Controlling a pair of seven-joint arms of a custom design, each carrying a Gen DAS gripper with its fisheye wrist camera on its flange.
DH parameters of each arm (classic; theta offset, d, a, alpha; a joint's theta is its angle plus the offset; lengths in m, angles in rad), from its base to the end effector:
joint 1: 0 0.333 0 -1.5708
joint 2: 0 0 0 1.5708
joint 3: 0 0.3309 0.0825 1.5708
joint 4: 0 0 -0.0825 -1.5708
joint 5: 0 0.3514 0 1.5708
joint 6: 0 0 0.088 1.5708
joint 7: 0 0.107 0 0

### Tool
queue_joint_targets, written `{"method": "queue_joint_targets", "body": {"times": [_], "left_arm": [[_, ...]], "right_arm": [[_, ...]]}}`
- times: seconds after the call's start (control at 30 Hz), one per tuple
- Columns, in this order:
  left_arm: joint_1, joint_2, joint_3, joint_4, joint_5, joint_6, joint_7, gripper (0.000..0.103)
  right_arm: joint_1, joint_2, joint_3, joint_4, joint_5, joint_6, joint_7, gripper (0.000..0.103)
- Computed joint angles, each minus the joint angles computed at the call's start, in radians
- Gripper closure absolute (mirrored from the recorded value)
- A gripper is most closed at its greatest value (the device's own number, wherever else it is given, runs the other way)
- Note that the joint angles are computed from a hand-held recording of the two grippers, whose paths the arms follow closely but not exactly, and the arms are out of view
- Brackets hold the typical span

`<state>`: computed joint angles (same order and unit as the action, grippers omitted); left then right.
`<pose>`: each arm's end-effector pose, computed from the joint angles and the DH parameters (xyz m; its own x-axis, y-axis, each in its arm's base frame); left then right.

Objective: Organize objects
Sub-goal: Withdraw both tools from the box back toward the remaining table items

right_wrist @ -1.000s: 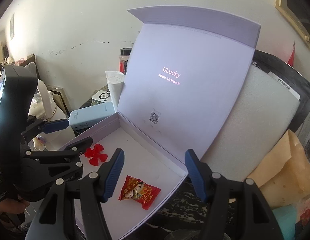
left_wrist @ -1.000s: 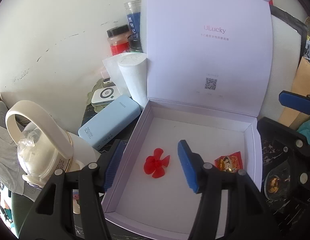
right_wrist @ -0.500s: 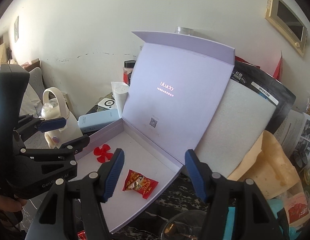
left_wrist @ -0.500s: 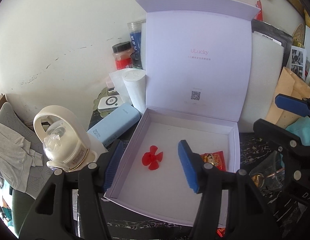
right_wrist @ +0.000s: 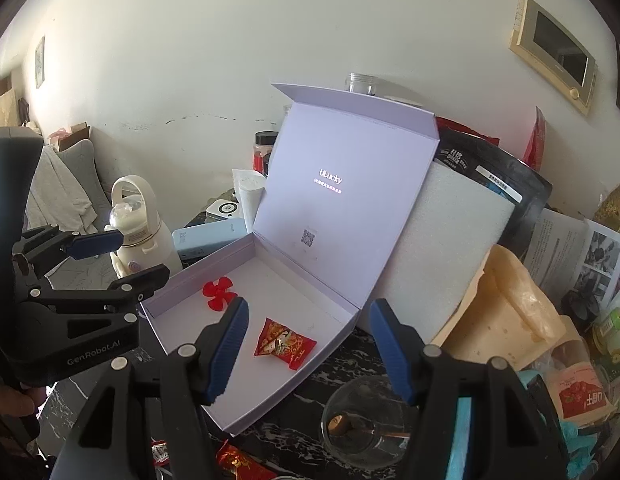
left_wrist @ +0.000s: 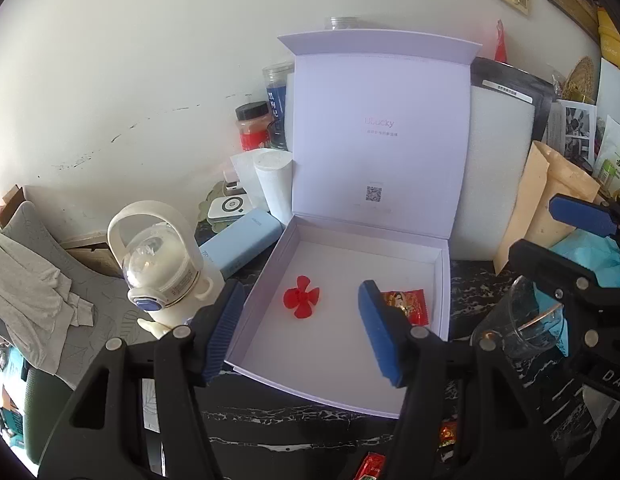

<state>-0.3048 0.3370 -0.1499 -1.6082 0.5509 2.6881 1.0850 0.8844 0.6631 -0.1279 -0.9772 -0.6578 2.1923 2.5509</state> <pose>0.6099 -0.2990 0.5455 -0.2857 -0.9503 -0.1240 -0.6345 0.2846 -0.7186 0.5378 0.5308 0.5674 0.0386 -0.9975 0.0599 -0.6379 -0.0707 -0.7669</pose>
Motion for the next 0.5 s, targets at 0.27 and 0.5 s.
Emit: {"method": "queue_joint_targets", "body": {"times": [0.27, 0.5], "left_arm": [[-0.010, -0.094, 0.001, -0.110, 0.061, 0.025, -0.081, 0.043], [-0.004, -0.164, -0.018, -0.197, 0.105, 0.036, -0.140, 0.041]], "right_arm": [[0.031, -0.112, 0.019, -0.167, -0.075, 0.015, 0.088, 0.039], [0.033, -0.197, 0.069, -0.292, -0.147, 0.013, 0.169, 0.039]]}}
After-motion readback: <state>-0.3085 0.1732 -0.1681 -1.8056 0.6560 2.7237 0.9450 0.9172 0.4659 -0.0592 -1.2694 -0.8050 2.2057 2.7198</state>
